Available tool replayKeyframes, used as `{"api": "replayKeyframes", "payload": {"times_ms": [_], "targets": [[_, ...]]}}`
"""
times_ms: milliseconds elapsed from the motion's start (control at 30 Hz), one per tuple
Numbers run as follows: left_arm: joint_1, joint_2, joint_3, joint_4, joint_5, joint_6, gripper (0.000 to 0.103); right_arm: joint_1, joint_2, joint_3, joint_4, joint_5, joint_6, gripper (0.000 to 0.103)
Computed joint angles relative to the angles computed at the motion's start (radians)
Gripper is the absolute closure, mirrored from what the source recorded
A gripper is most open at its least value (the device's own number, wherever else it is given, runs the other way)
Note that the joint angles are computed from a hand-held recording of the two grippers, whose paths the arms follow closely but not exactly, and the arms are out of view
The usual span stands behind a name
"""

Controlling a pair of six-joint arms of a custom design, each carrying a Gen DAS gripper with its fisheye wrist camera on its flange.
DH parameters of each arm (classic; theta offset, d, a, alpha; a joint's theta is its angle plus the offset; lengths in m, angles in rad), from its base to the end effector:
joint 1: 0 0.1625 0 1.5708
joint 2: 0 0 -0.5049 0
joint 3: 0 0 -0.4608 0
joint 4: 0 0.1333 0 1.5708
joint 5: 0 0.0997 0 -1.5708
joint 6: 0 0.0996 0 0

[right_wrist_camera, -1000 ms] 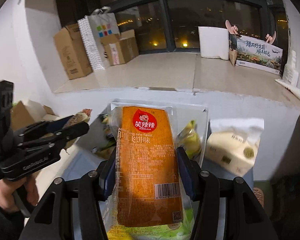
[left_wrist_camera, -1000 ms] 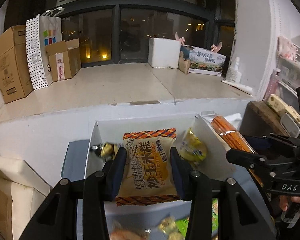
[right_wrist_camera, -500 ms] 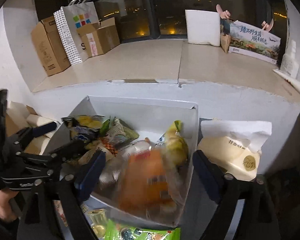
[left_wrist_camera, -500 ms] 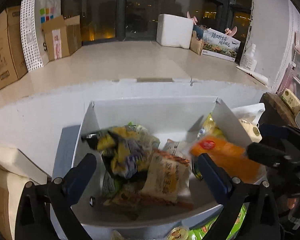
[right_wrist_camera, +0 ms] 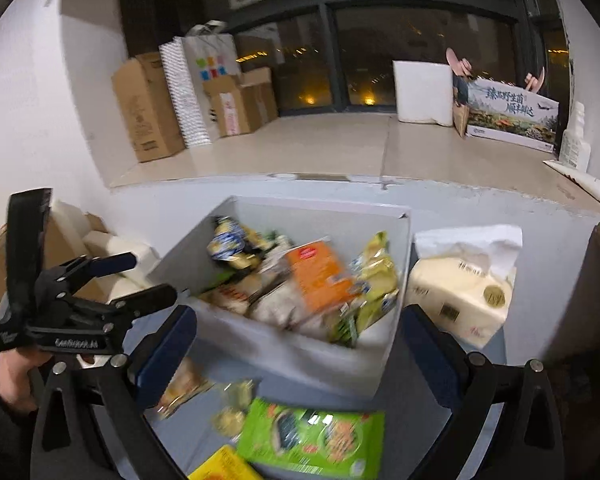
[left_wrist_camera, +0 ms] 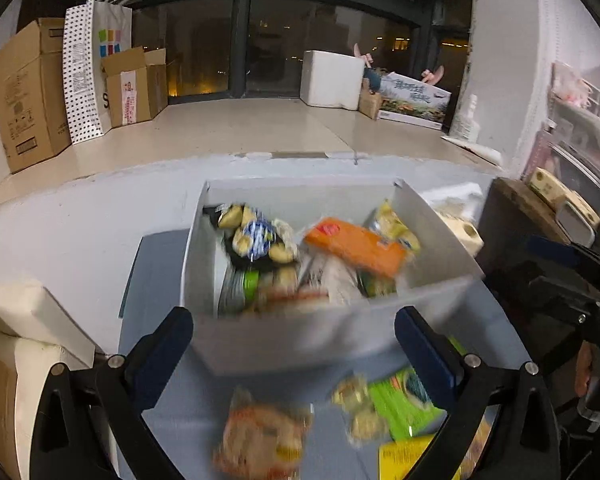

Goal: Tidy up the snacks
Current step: 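Grasp the yellow chip bag with the right tool while the left tool grasps the round bread pack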

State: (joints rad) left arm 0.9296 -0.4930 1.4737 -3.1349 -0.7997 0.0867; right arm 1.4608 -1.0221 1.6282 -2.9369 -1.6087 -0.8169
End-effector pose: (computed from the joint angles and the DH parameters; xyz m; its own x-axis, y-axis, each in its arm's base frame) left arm -0.3303 -0.7814 0.0139 -0.7581 0.1788 -0.6272 0.5670 0.6558 -0.4984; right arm 0.0428 -0.7924 0.3273 -0.7359 -0.4324 0.5210 -0.6675 0.5920 -0.4515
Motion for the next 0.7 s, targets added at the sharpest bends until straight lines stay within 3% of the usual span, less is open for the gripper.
{"api": "replayKeyframes", "payload": {"times_ms": [200,333,433,700], "targets": [[-0.044,-0.068,0.226,-0.173,0.028,-0.07,0.0,-0.044,-0.098,0.192,-0.049,0.013,0.002,0.0],[-0.061,-0.097,0.335,-0.218,0.022,-0.152,0.0,-0.086,-0.137,0.29,-0.041,0.014,0.026,0.0],[-0.08,-0.104,0.394,-0.248,0.043,-0.174,0.0,-0.106,-0.142,0.354,-0.078,-0.027,0.039,0.0],[-0.1,-0.122,0.475,-0.301,0.062,-0.214,0.0,-0.131,-0.113,0.342,0.08,-0.018,0.133,0.0]]}}
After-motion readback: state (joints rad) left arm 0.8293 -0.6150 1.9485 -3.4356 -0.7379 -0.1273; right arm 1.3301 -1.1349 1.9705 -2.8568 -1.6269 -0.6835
